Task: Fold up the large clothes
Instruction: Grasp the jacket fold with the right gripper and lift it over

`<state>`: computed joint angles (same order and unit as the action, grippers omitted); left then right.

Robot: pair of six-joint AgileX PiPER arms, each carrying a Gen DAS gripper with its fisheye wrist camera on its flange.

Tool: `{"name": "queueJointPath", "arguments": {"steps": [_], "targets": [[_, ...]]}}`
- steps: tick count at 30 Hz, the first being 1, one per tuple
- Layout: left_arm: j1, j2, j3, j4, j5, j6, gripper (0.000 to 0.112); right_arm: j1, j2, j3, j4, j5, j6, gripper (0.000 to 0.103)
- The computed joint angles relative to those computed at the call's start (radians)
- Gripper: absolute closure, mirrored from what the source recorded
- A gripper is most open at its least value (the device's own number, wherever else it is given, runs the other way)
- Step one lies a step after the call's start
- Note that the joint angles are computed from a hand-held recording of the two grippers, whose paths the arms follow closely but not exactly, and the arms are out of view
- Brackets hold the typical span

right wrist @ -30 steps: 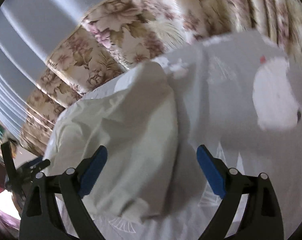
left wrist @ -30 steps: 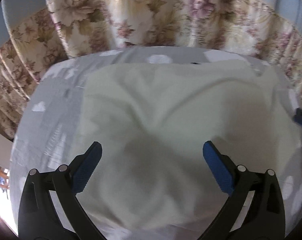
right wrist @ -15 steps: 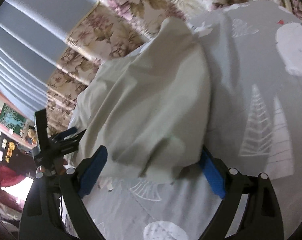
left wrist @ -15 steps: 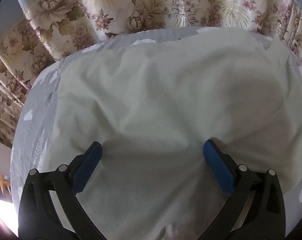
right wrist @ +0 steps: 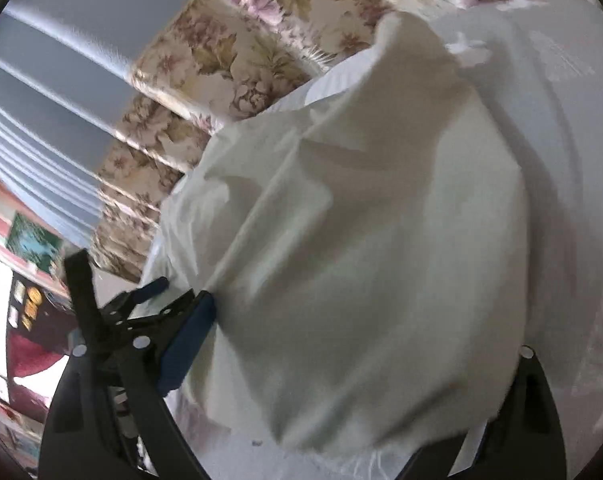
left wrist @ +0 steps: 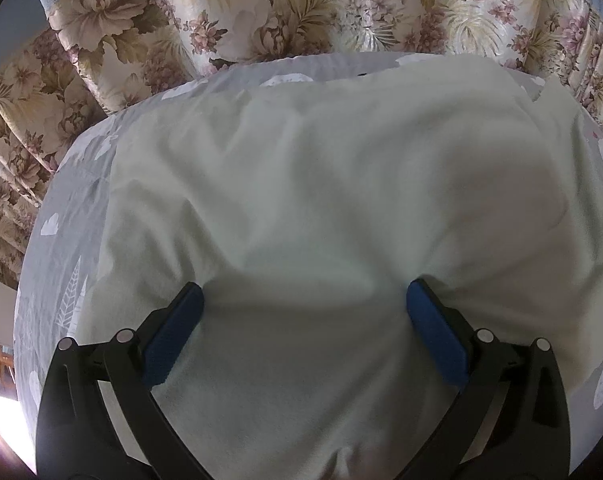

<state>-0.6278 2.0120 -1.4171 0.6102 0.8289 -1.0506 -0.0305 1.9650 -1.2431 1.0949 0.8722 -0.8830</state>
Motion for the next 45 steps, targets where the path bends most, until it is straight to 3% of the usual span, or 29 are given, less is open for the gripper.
{"name": "queueJointPath", "arguments": {"steps": [1,2,3,6,9,13,15,19,22,25,30,32,33,35,37,39,41,45], "targets": [[0.001,0.002,-0.004,-0.003,0.004,0.001,0.012,0.015,-0.006,-0.012,-0.032,-0.027,0.028,0.031],[0.003,0.001,-0.004,-0.005,0.004,0.002,0.012,0.014,-0.014,-0.014,-0.042,-0.032,0.038,0.050],[0.003,0.000,-0.002,-0.005,0.002,0.002,0.012,0.001,-0.029,-0.002,-0.024,-0.016,0.014,0.060],[-0.002,-0.001,0.003,0.005,0.003,-0.011,0.012,-0.005,-0.049,0.022,-0.017,-0.007,-0.008,0.062],[-0.007,0.001,0.001,0.016,0.015,-0.025,0.012,0.005,0.026,-0.040,-0.062,0.005,0.073,0.049],[-0.010,0.002,0.002,0.022,0.013,-0.038,0.012,0.011,0.055,-0.071,-0.040,0.013,0.108,0.049],[-0.015,0.007,-0.003,0.032,0.023,-0.052,0.012,0.067,0.015,-0.050,-0.082,-0.087,0.117,0.063],[-0.020,0.015,-0.012,0.036,0.041,-0.067,0.012,0.229,-0.176,0.070,-0.268,-0.366,0.173,0.073],[-0.022,0.028,-0.037,0.028,0.069,-0.056,0.012,0.307,-0.246,0.069,-0.426,-0.410,0.306,0.074],[-0.016,0.037,-0.054,0.011,0.076,-0.039,0.012,0.390,-0.255,0.014,-0.723,-0.406,0.588,0.075],[0.017,0.027,-0.060,-0.052,0.052,0.025,0.013,0.512,-0.255,-0.098,-1.098,-0.279,0.968,0.076],[0.030,-0.045,0.001,-0.078,0.038,0.065,0.044,0.580,-0.235,-0.156,-1.217,-0.225,1.082,0.076],[0.049,-0.121,0.068,-0.110,0.008,0.096,0.047,0.624,-0.216,-0.208,-1.278,-0.169,1.137,0.076],[0.108,-0.304,0.224,-0.128,-0.064,0.143,0.038,0.700,-0.179,-0.283,-1.387,-0.090,1.225,0.076],[0.179,-0.459,0.335,-0.059,-0.046,0.133,0.025,0.806,-0.103,-0.409,-1.502,0.024,1.300,0.076],[0.279,-0.564,0.420,0.000,-0.022,0.119,0.024,0.899,-0.001,-0.551,-1.555,0.125,1.305,0.076],[0.378,-0.616,0.476,0.001,-0.029,0.148,0.024,0.966,0.113,-0.691,-1.566,0.210,1.262,0.076],[0.610,-0.697,0.622,-0.160,-0.151,0.350,0.024,0.997,0.356,-0.967,-1.412,0.344,1.144,0.074]]}}
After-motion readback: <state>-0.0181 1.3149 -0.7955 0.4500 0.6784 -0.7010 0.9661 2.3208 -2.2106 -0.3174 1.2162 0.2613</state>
